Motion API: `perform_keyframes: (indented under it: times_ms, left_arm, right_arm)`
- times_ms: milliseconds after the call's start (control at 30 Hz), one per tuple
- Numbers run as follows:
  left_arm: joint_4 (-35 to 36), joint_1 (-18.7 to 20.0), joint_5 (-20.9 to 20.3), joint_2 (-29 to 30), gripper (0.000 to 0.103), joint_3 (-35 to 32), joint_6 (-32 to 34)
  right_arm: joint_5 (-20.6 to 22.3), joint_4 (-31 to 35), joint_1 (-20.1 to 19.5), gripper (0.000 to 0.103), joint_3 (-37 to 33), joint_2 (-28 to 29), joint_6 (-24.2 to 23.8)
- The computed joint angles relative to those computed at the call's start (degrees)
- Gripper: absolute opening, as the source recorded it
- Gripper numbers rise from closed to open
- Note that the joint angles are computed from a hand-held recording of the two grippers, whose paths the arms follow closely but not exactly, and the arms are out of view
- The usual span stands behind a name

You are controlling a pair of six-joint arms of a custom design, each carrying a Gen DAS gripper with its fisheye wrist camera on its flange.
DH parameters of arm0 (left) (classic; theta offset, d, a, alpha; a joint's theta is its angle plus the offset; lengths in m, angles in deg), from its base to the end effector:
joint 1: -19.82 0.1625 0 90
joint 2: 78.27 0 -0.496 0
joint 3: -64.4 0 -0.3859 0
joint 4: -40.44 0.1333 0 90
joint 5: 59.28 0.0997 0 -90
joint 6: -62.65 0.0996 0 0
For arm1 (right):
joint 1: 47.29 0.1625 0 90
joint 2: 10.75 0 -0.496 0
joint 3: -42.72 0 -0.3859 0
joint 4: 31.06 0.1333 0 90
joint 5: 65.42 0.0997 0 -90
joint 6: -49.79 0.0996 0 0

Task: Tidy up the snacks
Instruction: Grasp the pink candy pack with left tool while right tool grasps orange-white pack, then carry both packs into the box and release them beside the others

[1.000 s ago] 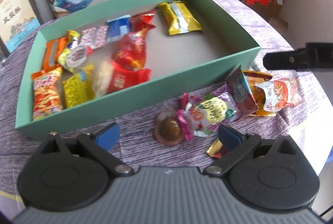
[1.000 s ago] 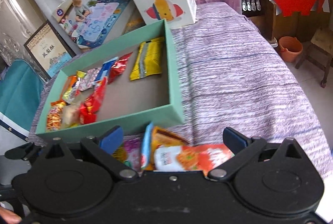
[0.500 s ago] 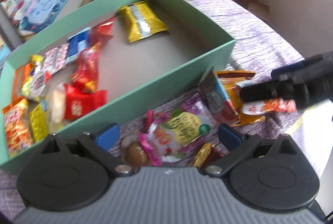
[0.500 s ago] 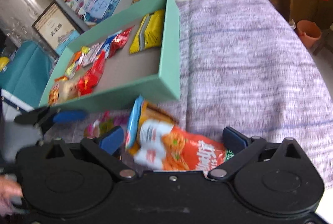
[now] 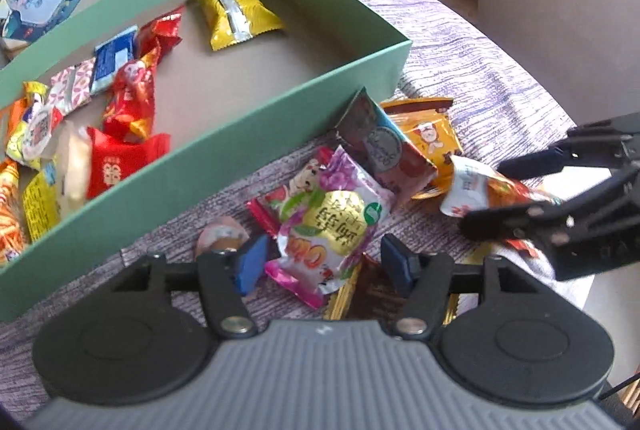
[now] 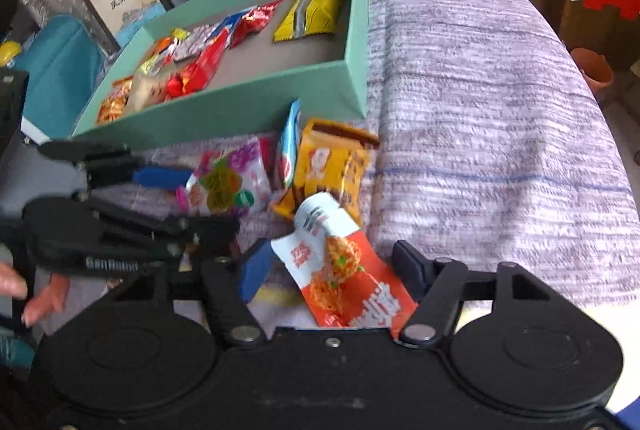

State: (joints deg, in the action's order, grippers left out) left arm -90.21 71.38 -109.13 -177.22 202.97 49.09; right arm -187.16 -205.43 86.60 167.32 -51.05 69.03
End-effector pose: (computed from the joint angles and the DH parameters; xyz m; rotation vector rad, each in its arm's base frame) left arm -0.0449 -0.3743 0.3320 0.5278 2.4305 -0.4185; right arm 0.4163 -0.3161 0.0147 0.5636 -2.5818 0.3946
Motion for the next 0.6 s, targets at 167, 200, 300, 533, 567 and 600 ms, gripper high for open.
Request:
perform_keyframes:
  times_ms: [167,200,300,533,567,600]
  left_arm:
    - [-0.84,-0.53,2.35,1.61,0.069,0.03,1.59]
    - [-1.29,-0.55,2.59,2.09,0.07,0.12,1.99]
    - [-1.81,-0.57,2.86,3.45,0.069,0.4,2.81]
    - [-0.83,-3.47,3.26,1.85,0.041,2.07,-0.62]
    - [-0.04,-3.66,3.13,1.33,0.035,2.0,-2.48]
    - [0.79,-3.83,2.93,0.74,0.033,1.87,-4.07]
  right_arm:
    - [-1.05,0.65,0.28,0.073,1.43,-1.22,0.01]
    - [-1.32,0.4,0.45,0.073,1.76,-1.35,0.03]
    - [-2.17,-0.7,1.07,0.074,2.71,-1.21,0.12]
    - [-9.69,-0.13,5.0,0.036,1.18,2.46,-2.98]
    - [-9.82,-0.06,5.24,0.033,0.97,2.63,-1.84]
    - [-9.65,-0.31,5.44,0.031,0.95,2.67,-0.87]
